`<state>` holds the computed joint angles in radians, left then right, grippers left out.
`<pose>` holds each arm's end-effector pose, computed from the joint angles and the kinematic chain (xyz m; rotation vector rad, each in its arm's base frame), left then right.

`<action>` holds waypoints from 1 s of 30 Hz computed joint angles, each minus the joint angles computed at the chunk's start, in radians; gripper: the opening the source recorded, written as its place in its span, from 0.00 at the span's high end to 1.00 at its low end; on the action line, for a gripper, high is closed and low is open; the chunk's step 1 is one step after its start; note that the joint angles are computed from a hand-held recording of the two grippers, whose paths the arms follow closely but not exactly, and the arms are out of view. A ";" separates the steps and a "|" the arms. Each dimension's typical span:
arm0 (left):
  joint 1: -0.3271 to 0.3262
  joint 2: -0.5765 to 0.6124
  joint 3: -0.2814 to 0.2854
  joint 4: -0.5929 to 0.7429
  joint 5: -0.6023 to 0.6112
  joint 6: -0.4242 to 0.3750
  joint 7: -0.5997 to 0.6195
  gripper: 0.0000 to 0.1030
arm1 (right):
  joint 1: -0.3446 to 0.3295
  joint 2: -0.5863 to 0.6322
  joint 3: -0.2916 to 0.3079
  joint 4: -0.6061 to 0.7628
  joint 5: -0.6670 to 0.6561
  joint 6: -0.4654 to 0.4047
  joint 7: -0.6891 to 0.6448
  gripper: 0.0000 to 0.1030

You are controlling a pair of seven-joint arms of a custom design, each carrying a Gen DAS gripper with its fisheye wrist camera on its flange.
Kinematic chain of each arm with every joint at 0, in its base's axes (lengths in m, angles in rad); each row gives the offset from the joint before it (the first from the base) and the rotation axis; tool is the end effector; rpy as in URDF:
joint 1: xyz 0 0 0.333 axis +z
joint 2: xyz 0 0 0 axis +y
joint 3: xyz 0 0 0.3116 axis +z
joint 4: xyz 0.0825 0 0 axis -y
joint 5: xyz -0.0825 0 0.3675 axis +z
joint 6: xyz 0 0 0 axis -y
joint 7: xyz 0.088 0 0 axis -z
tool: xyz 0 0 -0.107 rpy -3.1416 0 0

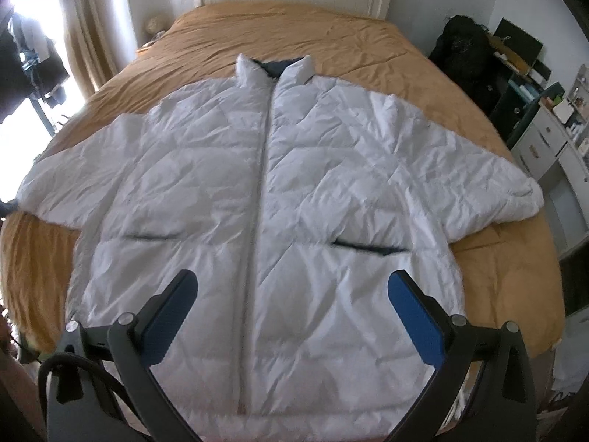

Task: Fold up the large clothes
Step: 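Grasp a sleeve cuff with the left tool and fold it across the jacket body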

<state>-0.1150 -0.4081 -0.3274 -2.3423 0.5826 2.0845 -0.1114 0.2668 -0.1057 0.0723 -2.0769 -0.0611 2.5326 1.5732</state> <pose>0.3992 -0.1711 0.5070 -2.4144 0.7175 -0.3622 0.5192 0.1853 0.5404 -2.2099 1.4993 -0.5059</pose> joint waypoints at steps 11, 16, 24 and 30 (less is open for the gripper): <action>0.250 -0.035 0.183 -0.319 -0.045 0.549 0.056 0.01 | -0.013 0.132 -0.013 0.145 -0.150 -0.017 0.142 0.00; 0.449 0.041 0.084 -0.320 0.073 0.772 -0.074 0.01 | -0.007 0.156 -0.022 0.167 -0.212 -0.020 0.180 0.00; 0.390 0.078 0.122 -0.202 0.006 0.579 -0.021 0.88 | -0.021 0.195 -0.032 0.174 -0.151 0.042 0.122 0.06; 0.350 0.005 0.065 -0.068 0.102 0.405 -0.015 0.90 | -0.059 0.280 -0.016 0.232 0.064 0.111 -0.031 0.51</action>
<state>0.2352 -0.4036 -0.2624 -2.4107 0.6846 2.4896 -0.1266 0.2082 0.1743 0.0566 -1.8446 0.0025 2.6436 1.5423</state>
